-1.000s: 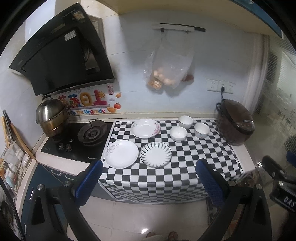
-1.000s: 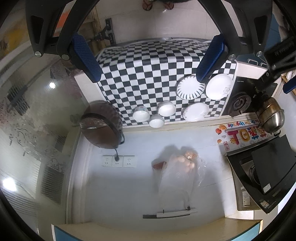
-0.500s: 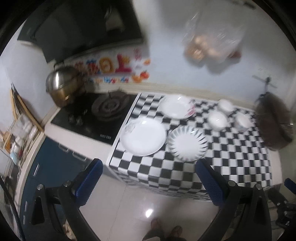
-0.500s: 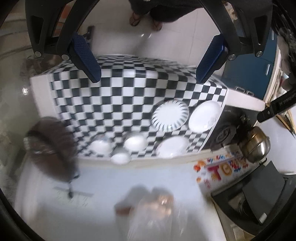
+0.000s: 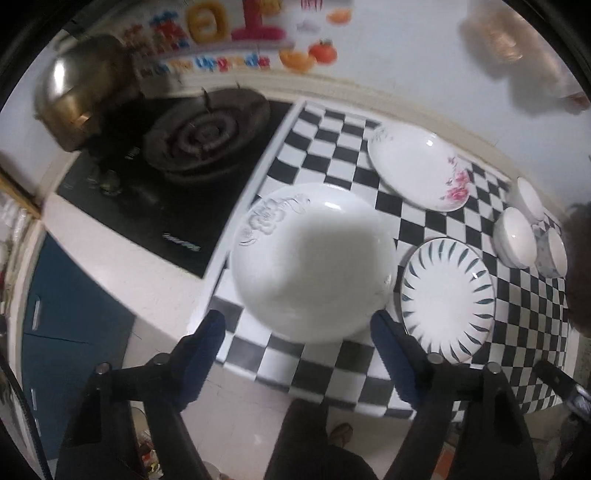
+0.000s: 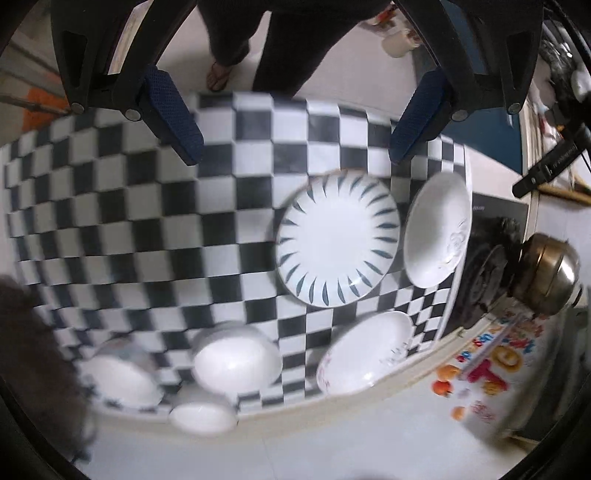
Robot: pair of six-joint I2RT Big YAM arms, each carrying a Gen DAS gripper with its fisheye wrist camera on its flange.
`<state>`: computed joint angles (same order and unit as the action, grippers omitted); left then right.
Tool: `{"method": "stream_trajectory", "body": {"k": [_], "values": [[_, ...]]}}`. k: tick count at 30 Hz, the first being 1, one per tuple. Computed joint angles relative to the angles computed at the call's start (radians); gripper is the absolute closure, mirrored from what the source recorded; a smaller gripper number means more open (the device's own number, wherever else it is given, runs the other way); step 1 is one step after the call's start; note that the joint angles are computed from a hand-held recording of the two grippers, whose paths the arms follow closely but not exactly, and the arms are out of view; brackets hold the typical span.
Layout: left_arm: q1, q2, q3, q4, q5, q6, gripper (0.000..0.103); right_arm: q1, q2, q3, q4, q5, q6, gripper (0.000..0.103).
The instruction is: Organize plates and bowls
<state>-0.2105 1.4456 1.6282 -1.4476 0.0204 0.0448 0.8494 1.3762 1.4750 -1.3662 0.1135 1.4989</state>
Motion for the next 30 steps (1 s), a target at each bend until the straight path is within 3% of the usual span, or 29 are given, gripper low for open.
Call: {"method": "stream_trajectory", "body": {"k": [3,7,15,19,28,30], "values": [[-0.023,0.07,0.017,-0.034,0.039,0.043,0.048,-0.077,0.049,-0.037,0.069,-0.088,-0.033,0.017],[-0.071,0.132,0.021,-0.077,0.1,0.069,0.058,-0.139,0.102,-0.065,0.114,-0.162,-0.075,0.033],[-0.149,0.192,0.01,-0.133,0.183,0.022,0.058,-0.224,0.146,-0.124,0.199,-0.257,-0.144,0.047],[-0.176,0.213,-0.001,-0.123,0.185,-0.019,0.066,-0.26,0.155,-0.147,0.237,-0.301,-0.207,0.057],[-0.207,0.272,0.024,-0.089,0.165,-0.166,0.068,-0.328,0.182,-0.149,0.278,-0.389,-0.384,0.06],[-0.204,0.273,0.019,-0.072,0.156,-0.199,0.077,-0.338,0.2,-0.132,0.275,-0.395,-0.415,0.08]]}}
